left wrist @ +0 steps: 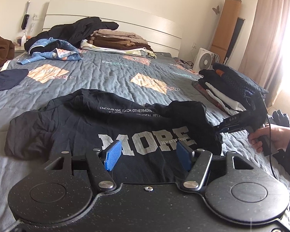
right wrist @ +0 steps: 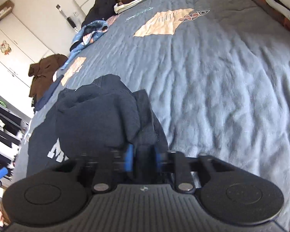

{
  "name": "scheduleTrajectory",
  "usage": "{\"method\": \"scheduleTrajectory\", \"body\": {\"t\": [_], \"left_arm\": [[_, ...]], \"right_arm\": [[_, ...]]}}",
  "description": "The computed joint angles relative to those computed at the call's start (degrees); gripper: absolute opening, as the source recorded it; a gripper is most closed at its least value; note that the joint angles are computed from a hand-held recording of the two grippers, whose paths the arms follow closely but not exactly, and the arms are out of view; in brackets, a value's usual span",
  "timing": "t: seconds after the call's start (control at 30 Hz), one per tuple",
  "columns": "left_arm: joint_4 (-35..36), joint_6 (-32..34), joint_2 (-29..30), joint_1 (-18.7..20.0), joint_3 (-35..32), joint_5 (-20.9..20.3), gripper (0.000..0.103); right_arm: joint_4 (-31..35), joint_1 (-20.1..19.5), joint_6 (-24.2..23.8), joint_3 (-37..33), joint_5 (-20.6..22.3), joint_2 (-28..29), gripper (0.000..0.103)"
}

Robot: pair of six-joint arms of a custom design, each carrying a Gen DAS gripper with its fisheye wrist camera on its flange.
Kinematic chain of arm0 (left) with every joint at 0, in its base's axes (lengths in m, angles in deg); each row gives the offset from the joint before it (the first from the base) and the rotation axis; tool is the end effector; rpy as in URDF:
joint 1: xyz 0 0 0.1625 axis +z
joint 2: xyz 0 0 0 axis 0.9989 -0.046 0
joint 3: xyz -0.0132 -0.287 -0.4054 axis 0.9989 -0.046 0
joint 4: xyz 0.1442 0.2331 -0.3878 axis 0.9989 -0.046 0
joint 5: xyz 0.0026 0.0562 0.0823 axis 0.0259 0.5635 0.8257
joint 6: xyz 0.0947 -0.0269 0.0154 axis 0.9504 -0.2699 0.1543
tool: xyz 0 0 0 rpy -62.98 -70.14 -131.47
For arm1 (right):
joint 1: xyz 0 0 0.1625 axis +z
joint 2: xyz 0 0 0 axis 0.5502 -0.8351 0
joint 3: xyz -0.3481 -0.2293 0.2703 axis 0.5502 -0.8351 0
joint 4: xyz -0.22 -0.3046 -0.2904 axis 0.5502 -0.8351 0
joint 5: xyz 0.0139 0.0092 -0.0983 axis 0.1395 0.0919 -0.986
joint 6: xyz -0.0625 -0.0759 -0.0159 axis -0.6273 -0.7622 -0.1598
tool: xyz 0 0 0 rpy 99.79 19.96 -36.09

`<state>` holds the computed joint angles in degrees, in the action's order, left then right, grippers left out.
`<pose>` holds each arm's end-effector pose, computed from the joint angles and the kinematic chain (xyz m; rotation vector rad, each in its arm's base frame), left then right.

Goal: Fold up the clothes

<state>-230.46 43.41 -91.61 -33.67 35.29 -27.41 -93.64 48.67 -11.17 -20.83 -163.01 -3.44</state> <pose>-0.2502 -0.6883 0.0815 0.3535 2.2926 -1.3135 -0.0015 -0.9746 0.2737 0.6808 -2.9159 0.4504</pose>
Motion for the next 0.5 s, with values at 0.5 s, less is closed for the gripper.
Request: {"method": "scheduleTrajectory", "body": {"t": [0.5], "left_arm": [[-0.83,1.03,-0.15,-0.24,0.22,-0.88,0.062]], "right_arm": [[-25.59,0.33,-5.81,6.42,-16.93,-4.36,0.013]]}}
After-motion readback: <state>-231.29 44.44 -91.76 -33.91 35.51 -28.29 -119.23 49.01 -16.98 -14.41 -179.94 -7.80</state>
